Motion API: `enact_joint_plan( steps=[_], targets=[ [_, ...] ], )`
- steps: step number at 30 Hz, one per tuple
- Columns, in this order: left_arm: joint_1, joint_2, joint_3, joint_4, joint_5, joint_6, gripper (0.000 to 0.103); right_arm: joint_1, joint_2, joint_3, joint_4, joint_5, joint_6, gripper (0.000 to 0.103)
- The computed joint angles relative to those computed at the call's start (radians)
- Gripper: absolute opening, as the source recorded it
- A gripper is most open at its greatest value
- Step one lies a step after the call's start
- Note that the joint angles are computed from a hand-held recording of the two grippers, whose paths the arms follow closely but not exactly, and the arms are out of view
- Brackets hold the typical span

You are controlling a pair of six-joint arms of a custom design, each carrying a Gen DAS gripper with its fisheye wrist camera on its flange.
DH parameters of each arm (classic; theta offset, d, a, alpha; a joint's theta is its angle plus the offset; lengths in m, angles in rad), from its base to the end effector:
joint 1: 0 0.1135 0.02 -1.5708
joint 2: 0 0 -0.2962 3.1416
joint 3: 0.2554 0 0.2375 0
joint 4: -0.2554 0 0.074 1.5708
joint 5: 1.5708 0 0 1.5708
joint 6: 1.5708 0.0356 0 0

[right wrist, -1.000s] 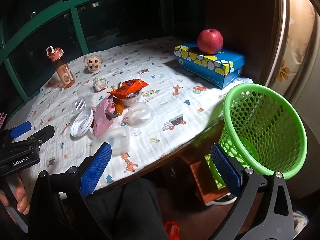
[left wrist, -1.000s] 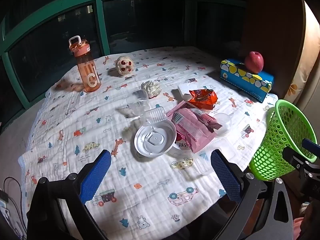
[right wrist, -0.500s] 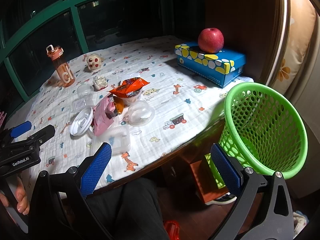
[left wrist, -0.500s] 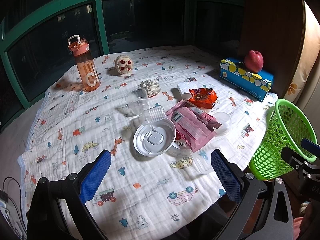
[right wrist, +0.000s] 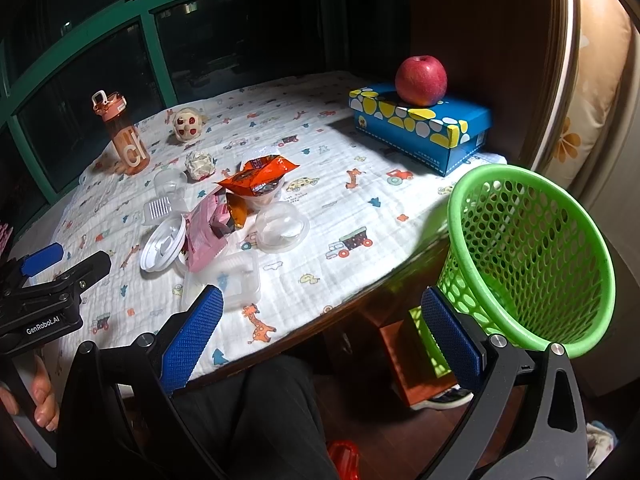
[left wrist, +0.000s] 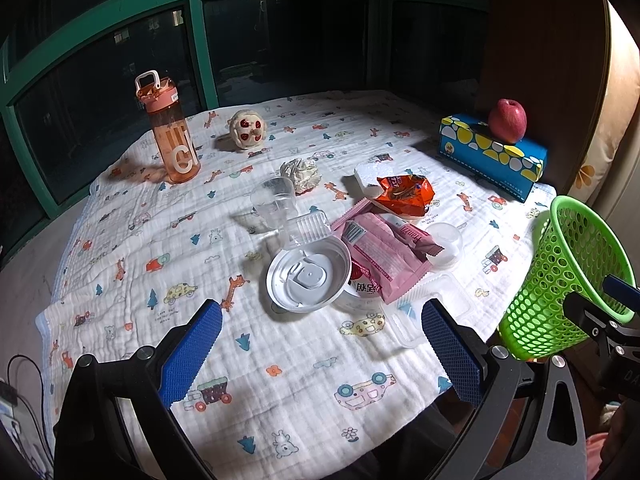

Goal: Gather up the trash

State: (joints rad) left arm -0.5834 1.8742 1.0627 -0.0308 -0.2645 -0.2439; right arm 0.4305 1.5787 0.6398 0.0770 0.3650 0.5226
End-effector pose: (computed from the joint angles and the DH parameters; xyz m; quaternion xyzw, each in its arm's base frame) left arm 0.3242 -0.2029 0.1899 0.1102 0.9209 -0.0291 0.3729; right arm 0.2564 0.1038 0.1783 0.1054 0.9184 0.0053 0.3814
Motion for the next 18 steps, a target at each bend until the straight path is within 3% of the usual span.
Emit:
enact_joint_plan(
  steps=[18],
  targets=[
    [0.004,0.016,-0.005,0.011,0.010,0.004,0.097,-0.004,0.011,0.005,0.000,-0.005,0.002,0.098]
  ],
)
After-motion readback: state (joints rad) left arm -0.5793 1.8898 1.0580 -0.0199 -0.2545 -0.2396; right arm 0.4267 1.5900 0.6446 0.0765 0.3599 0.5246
